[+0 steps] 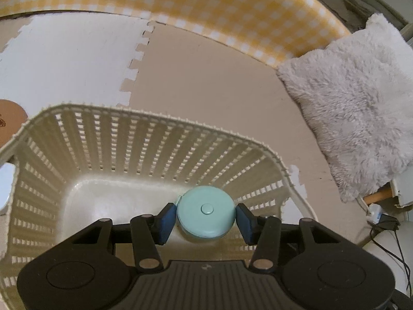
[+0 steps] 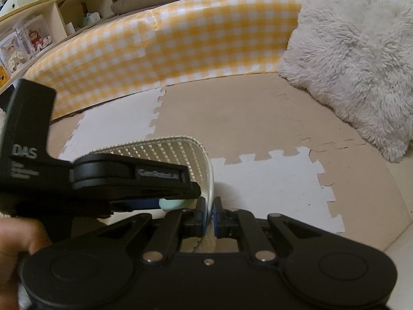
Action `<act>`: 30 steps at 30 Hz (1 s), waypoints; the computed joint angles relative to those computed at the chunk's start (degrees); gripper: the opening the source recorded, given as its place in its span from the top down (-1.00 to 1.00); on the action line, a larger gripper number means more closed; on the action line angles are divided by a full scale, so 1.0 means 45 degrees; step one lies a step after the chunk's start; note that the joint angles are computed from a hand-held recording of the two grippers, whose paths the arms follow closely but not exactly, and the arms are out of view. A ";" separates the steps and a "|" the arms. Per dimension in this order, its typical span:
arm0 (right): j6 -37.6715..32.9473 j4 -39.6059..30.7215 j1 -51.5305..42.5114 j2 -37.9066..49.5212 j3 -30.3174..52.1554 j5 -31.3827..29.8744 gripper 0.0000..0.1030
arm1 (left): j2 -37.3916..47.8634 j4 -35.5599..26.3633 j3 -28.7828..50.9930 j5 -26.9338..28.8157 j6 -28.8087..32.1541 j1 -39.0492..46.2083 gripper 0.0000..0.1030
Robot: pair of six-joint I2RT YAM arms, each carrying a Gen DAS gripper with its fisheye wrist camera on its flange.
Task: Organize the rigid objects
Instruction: 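Carry the tape measure over the cream basket and open the left gripper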
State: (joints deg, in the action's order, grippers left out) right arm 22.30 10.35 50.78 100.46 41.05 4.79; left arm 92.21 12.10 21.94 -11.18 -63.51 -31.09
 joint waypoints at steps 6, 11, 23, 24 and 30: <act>0.0134 0.0040 -0.0033 0.0031 -0.0030 -0.0105 0.89 | 0.0133 0.0000 0.0094 -0.0105 -0.0009 0.0044 -0.23; 0.0145 0.0177 -0.0144 0.0055 -0.0089 -0.0261 0.89 | -0.0091 -0.0182 0.0025 -0.0129 0.0181 0.0000 -0.38; 0.0201 0.0204 -0.0149 0.0066 -0.0092 -0.0291 0.89 | -0.2871 -0.2056 -0.0442 -0.0774 0.0055 -0.0720 -0.73; 0.0188 0.0198 -0.0149 0.0064 -0.0092 -0.0280 0.89 | -0.3271 -0.2372 -0.0463 -0.0928 0.0048 -0.0825 -0.77; 0.0203 0.0079 -0.0133 0.0059 -0.0026 -0.0261 0.89 | -0.6143 -0.4679 -0.0553 -0.1919 0.0158 -0.1723 -1.00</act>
State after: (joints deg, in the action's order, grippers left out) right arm 23.21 10.70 50.18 100.73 40.93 3.62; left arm 64.57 -8.96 19.45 -19.82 -62.80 -38.85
